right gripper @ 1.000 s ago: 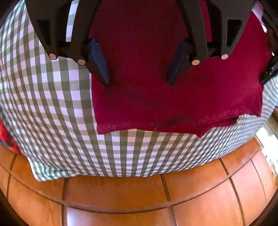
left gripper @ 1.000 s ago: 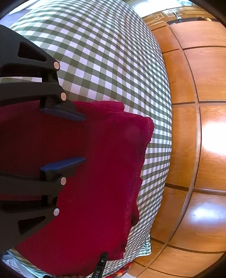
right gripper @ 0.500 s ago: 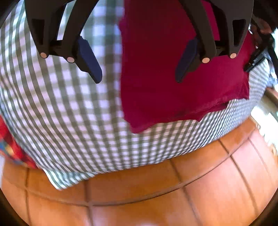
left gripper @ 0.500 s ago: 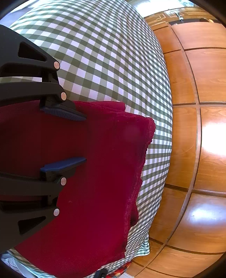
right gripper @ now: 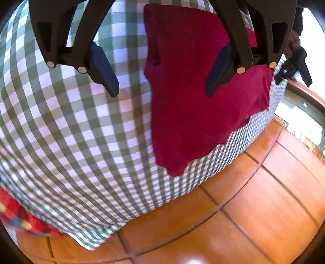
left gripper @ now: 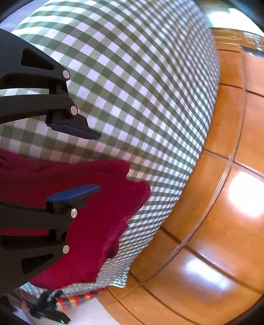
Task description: Fold small clothes
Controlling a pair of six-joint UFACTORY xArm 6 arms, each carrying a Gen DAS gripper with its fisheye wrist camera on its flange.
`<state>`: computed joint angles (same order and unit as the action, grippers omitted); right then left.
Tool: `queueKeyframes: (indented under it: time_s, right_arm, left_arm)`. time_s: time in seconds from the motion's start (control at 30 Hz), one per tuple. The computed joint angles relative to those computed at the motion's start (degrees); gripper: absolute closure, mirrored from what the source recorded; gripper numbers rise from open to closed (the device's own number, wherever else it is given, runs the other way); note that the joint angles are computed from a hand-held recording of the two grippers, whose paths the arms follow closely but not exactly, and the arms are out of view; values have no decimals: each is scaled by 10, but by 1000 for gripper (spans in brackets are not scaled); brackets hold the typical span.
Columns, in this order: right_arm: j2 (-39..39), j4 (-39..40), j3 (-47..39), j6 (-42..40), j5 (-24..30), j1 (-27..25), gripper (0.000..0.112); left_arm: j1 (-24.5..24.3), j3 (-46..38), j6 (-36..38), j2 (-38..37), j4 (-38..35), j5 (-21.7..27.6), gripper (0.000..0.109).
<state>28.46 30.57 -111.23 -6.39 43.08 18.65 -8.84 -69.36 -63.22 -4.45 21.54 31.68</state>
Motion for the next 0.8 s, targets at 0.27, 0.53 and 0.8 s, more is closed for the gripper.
queueKeyframes:
  time_s: [0.27,0.53,0.8]
  right_arm:
    - [7,-36,-7,-15,-2,30,26]
    - [11,-52,1,0,3,31,27]
    - [24,-11,-16,-15,23,19,23]
  left_arm:
    - [-8,24,184,6,-196,-76,69]
    - [-21,19,78,-3,-52,-78,102]
    - [-48,-73,24,60,30,107,95]
